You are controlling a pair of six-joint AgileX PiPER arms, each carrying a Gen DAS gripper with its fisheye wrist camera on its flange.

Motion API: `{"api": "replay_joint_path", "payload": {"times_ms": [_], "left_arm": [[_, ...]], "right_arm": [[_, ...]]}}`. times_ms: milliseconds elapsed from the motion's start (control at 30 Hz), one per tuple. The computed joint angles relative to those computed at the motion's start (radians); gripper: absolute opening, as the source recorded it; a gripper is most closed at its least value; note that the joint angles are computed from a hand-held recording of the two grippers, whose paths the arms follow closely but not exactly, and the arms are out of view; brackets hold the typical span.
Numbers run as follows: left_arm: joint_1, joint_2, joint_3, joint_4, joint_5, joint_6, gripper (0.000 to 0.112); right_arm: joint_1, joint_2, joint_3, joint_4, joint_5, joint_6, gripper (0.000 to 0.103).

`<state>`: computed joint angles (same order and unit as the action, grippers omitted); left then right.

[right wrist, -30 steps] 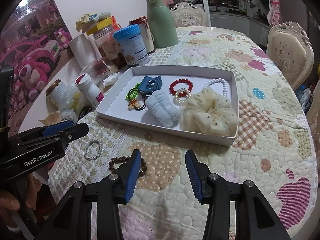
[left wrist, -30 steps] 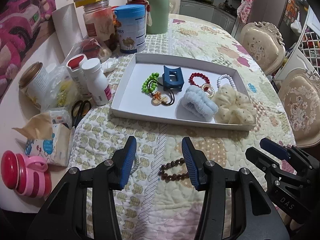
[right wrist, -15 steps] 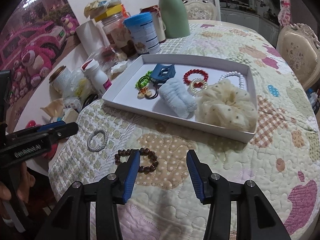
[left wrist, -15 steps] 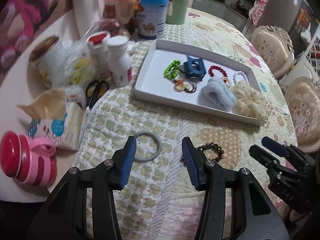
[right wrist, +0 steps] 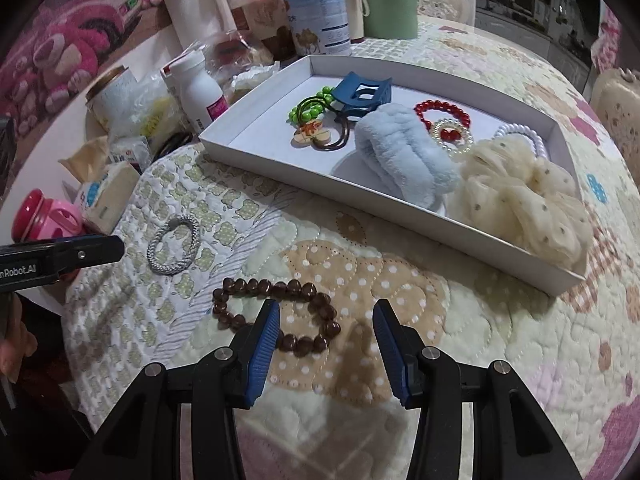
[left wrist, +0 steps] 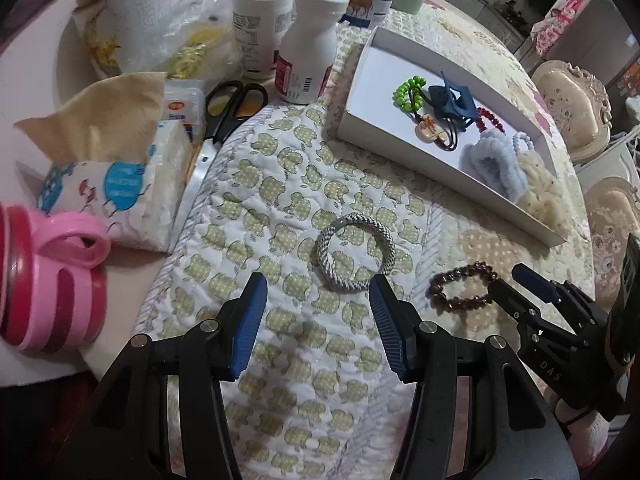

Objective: Organize jewelry
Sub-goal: 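Grasp the grey braided bracelet with the left tool while the right tool grasps the wooden bead bracelet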

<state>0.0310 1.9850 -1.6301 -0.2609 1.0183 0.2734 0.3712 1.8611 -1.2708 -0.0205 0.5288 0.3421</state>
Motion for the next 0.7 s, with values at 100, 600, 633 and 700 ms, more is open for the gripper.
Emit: {"api": "replay_joint_path", "payload": {"times_ms": [100,600,633,700], "left_arm": [[-0.024,0.037,-0.025,0.036,-0.010,-0.021,0.053],[-0.084,0.102,-0.051,0.094,-0.078,-0.021,0.015],[-0.078,0.102,-0.059,0.075,-0.067,-0.010,0.008],[-0.074,0.082,-0.045,0.057,-0.081,-0.002,0.007]], "right_arm": [[0.010,0.032,-0.026,-0.036,0.006,0.011,0.046],[0.001,-0.010,0.043,-0.082,-0.084,0.016,0.009],[0.000,-0.027,0.053,-0.074,-0.091,0.011,0.009],[0.000,-0.065,0.067,-0.065,-0.098,0.003,0.009]]}}
